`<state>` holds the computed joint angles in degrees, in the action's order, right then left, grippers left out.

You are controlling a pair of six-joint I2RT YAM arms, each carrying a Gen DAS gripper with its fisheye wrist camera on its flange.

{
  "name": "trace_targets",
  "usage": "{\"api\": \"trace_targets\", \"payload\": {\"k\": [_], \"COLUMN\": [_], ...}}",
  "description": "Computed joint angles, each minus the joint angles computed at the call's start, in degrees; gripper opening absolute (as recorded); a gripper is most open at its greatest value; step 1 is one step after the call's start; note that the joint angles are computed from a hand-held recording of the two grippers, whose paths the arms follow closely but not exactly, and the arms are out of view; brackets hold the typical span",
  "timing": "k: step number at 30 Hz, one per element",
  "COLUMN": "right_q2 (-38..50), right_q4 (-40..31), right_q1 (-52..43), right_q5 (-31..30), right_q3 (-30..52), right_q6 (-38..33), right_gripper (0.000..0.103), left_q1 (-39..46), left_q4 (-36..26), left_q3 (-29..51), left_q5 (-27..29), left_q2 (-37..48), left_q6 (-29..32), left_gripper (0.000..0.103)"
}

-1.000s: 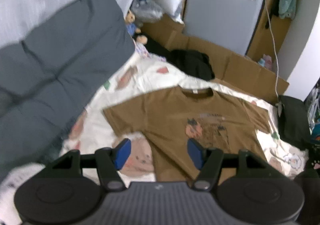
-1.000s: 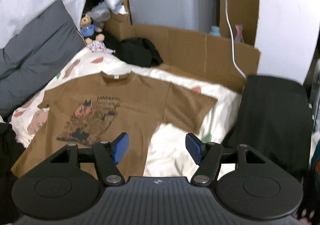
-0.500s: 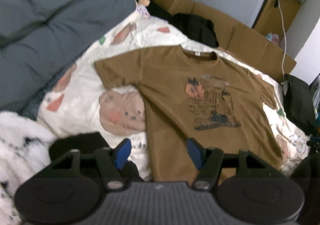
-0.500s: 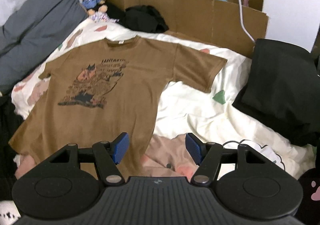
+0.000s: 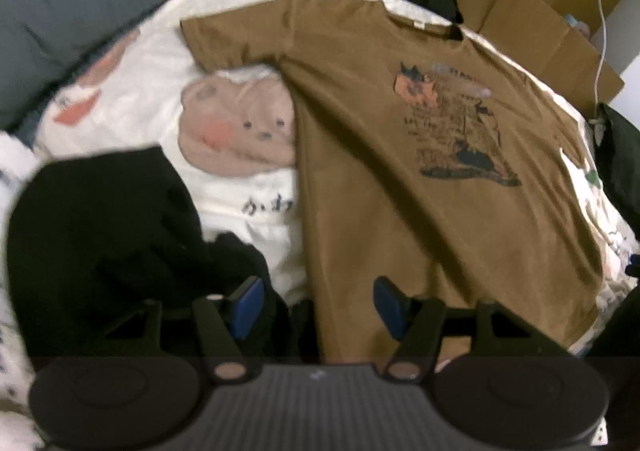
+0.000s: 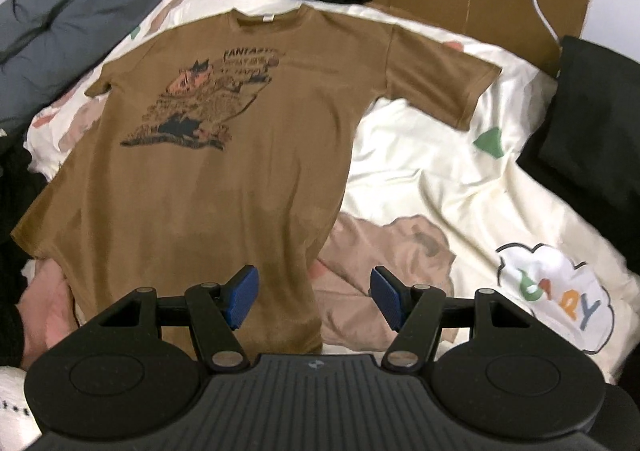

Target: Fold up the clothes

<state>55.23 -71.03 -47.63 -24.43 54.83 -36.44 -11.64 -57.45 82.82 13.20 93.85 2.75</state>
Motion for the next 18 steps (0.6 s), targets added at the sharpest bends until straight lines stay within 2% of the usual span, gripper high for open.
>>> {"api": "trace_targets", "payload": {"k": [4, 8, 13, 14, 15, 16, 17, 18], "right_q2": [0.77, 1.22, 1.43, 1.41, 1.34, 1.25, 1.19, 1.16], "right_q4": [1.61, 2.87, 3.63, 3.73, 3.68, 3.6, 3.5, 3.36], "right_q1": [1.01, 2.17, 2.09, 2.11, 2.2, 2.28, 2.33, 2.38], "right_q5": [1.14, 1.83, 1.75, 1.77, 1.8, 1.82, 1.84, 1.89], "right_q3": [-1.81, -2.63, -3.0, -3.07, -3.05, -3.02, -2.99, -2.95], "right_q6": [0.94, 1.83, 2.35, 2.48, 2.48, 2.45, 2.3, 2.09], "right_gripper": [0.067, 0.067, 0.067, 0.067, 0.067, 0.067, 0.067, 0.067], "left_q1": [-1.3, -2.6, -2.57, -2.62, -2.65, -2.66, -2.6, -2.49], "left_q4": [0.89, 1.07, -0.49, -0.71, -1.15, -1.67, -2.19, -2.73], "left_q3": [-1.87, -2.73, -2.62, -2.74, -2.74, -2.58, -2.41, -2.19], "left_q5": [1.4, -0.19, 1.11, 1.03, 1.06, 1.22, 1.05, 0.61], "left_q2": [1.79, 4.33, 5.77, 5.8, 5.88, 6.06, 5.99, 5.72], "left_q6": [0.66, 0.22, 1.04, 1.35, 1.51, 1.51, 1.48, 1.44], "left_gripper": [0.064, 0.064, 0.063, 0.055, 0.036, 0.024, 0.004, 0.005]}}
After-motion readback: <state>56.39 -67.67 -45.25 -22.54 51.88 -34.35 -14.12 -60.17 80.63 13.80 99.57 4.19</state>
